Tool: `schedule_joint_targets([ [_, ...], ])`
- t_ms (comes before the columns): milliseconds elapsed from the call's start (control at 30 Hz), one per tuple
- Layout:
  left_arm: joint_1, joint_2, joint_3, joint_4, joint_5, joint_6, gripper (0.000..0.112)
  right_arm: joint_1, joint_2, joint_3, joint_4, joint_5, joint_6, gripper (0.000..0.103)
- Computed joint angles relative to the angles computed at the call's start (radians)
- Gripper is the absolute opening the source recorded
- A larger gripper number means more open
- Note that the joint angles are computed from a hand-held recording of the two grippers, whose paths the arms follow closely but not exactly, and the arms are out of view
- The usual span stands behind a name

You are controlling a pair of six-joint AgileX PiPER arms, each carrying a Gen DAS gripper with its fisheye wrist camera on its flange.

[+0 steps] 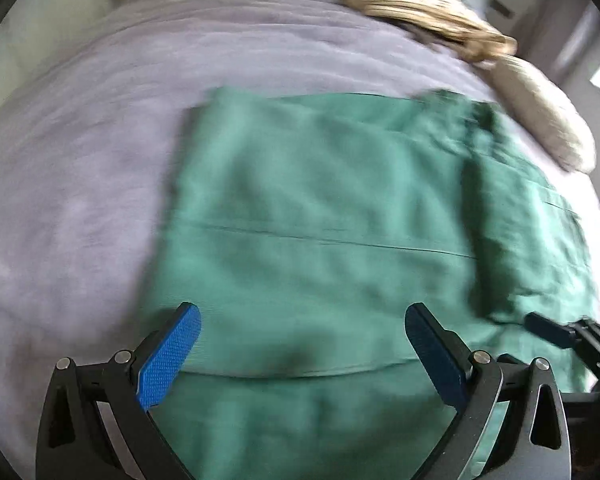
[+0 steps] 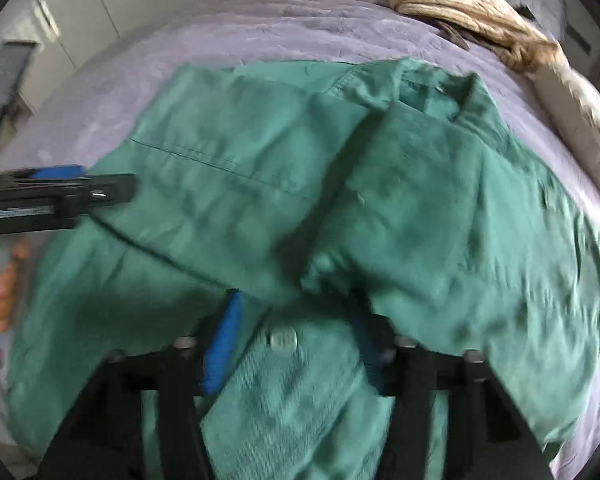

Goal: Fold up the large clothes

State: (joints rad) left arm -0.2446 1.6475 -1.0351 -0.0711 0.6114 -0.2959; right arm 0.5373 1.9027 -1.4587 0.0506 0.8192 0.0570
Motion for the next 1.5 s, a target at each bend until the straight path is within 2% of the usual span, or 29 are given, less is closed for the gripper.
schedule_joint_targets([
  [100,-0.112,0.039,-0.047,0.003,-0.026,0.036,0.102,-0.127,-0.112,0.133,0.126,-0.014,-0.028,0.061],
  [233,-0.292,0.154,-0.173,0.171,-0.022,-0.05,0.102,-0.392,-0.234,0.299,0.36,-0.027,-0.069,0.061],
  [300,-0.338,0.21,-0.239,0.21,-0.003,-0.085,0.102,-0.523,-0.264,0.366,0.513,-0.023,-0.128,0.061],
  [433,-0.389,0.297,-0.347,0.42,0.057,-0.331,0.102,-0.709,-0.275,0.486,0.749,-0.011,-0.264,0.061],
  [533,-0.341,0.313,-0.355,0.531,0.099,-0.546,0.102,-0.771,-0.277,0.54,0.847,-0.025,-0.349,0.061],
  [600,-0.266,0.292,-0.312,0.498,0.094,-0.596,0.102,-0.797,-0.267,0.548,0.887,-0.035,-0.379,0.061],
  [667,-0.176,0.261,-0.258,0.367,0.056,-0.527,0.102,-0.821,-0.265,0.561,0.922,-0.04,-0.415,0.061],
  [800,-0.085,0.21,-0.19,0.182,-0.005,-0.347,0.102,-0.86,-0.264,0.556,0.969,-0.013,-0.456,0.061],
  [900,-0.079,0.204,-0.189,0.135,-0.008,-0.278,0.102,-0.882,-0.244,0.54,0.989,0.007,-0.472,0.061],
  [933,-0.084,0.217,-0.206,0.133,-0.002,-0.275,0.102,-0.889,-0.239,0.533,0.991,0.018,-0.475,0.056],
  [967,-0.09,0.226,-0.222,0.134,0.007,-0.278,0.102,-0.88,-0.237,0.517,0.974,0.012,-0.46,0.041],
  [1000,-0.092,0.227,-0.224,0.114,0.006,-0.261,0.102,-0.869,-0.239,0.495,0.938,0.011,-0.44,0.003],
  [1167,-0.12,0.227,-0.211,0.085,0.004,-0.212,0.102,-0.851,-0.287,0.442,0.721,-0.033,-0.368,0.004],
  [1267,-0.142,0.244,-0.227,0.124,0.016,-0.248,0.102,-0.898,-0.241,0.455,0.698,-0.02,-0.377,0.004],
  [1333,-0.145,0.247,-0.24,0.137,0.028,-0.258,0.102,-0.935,-0.206,0.456,0.744,0.012,-0.407,0.002],
  [1400,-0.142,0.244,-0.245,0.148,0.032,-0.259,0.102,-0.952,-0.196,0.429,0.751,0.086,-0.411,0.01],
  [1433,-0.141,0.243,-0.247,0.156,0.035,-0.26,0.102,-0.959,-0.197,0.409,0.757,0.149,-0.437,0.021],
  [1467,-0.143,0.242,-0.25,0.169,0.038,-0.265,0.102,-0.974,-0.201,0.395,0.795,0.226,-0.495,0.027],
  [1500,-0.142,0.243,-0.254,0.177,0.041,-0.264,0.102,-0.995,-0.206,0.388,0.862,0.303,-0.561,0.038],
])
